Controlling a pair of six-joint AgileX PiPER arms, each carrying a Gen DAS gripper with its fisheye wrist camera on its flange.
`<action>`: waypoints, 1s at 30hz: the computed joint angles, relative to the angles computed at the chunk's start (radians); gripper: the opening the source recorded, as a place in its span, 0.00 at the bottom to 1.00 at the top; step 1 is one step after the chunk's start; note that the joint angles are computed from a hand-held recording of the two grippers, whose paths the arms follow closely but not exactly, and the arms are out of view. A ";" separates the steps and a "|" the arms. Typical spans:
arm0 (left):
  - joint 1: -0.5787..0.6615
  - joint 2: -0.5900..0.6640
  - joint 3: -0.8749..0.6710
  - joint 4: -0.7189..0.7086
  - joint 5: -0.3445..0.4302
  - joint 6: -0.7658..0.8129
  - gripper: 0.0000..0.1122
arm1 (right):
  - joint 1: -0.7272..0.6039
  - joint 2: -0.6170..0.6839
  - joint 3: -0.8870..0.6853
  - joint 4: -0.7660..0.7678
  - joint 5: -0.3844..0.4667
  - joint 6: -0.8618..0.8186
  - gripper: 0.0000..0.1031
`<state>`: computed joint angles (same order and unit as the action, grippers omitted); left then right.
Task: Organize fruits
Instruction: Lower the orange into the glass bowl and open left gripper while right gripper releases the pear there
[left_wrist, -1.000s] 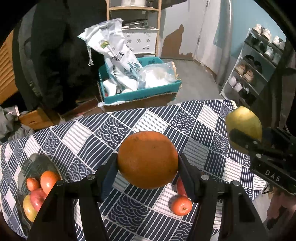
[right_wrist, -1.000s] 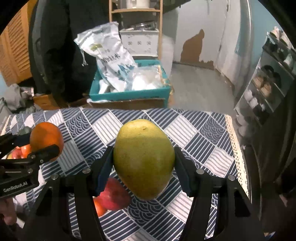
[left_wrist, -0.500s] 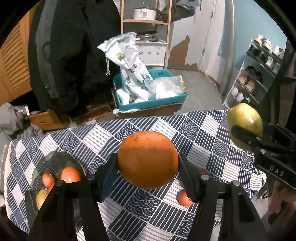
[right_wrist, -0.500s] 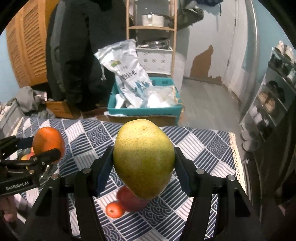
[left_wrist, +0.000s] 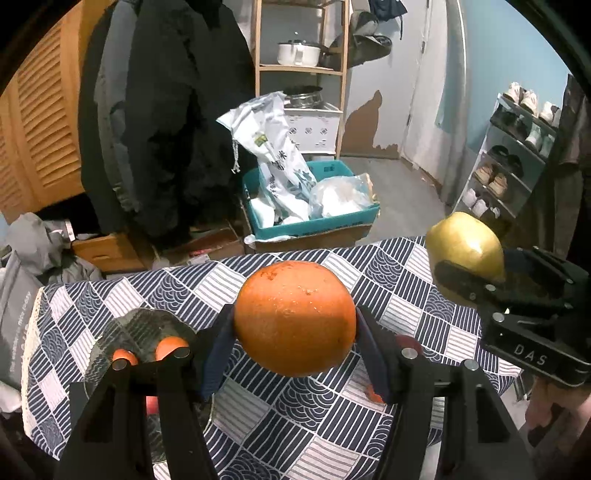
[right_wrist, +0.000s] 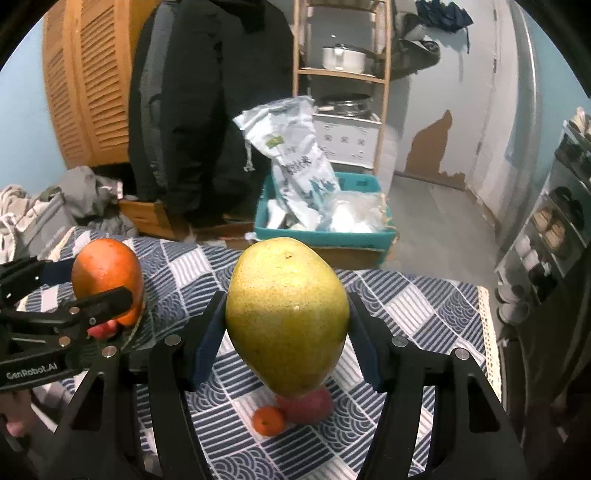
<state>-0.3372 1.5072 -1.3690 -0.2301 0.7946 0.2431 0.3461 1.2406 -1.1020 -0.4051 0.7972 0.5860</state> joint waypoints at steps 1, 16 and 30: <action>0.012 -0.007 0.004 -0.009 0.002 0.010 0.58 | 0.012 0.006 -0.009 -0.001 0.000 0.004 0.61; 0.226 -0.046 0.054 -0.112 0.023 0.118 0.58 | 0.121 0.123 -0.122 0.033 -0.015 0.020 0.61; 0.408 -0.029 0.112 -0.146 0.010 0.184 0.58 | 0.207 0.297 -0.263 0.084 -0.028 0.004 0.61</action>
<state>0.0710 1.4780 -1.2567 -0.3761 0.8047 0.4271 0.5528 1.5379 -1.3645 -0.3209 0.7689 0.5901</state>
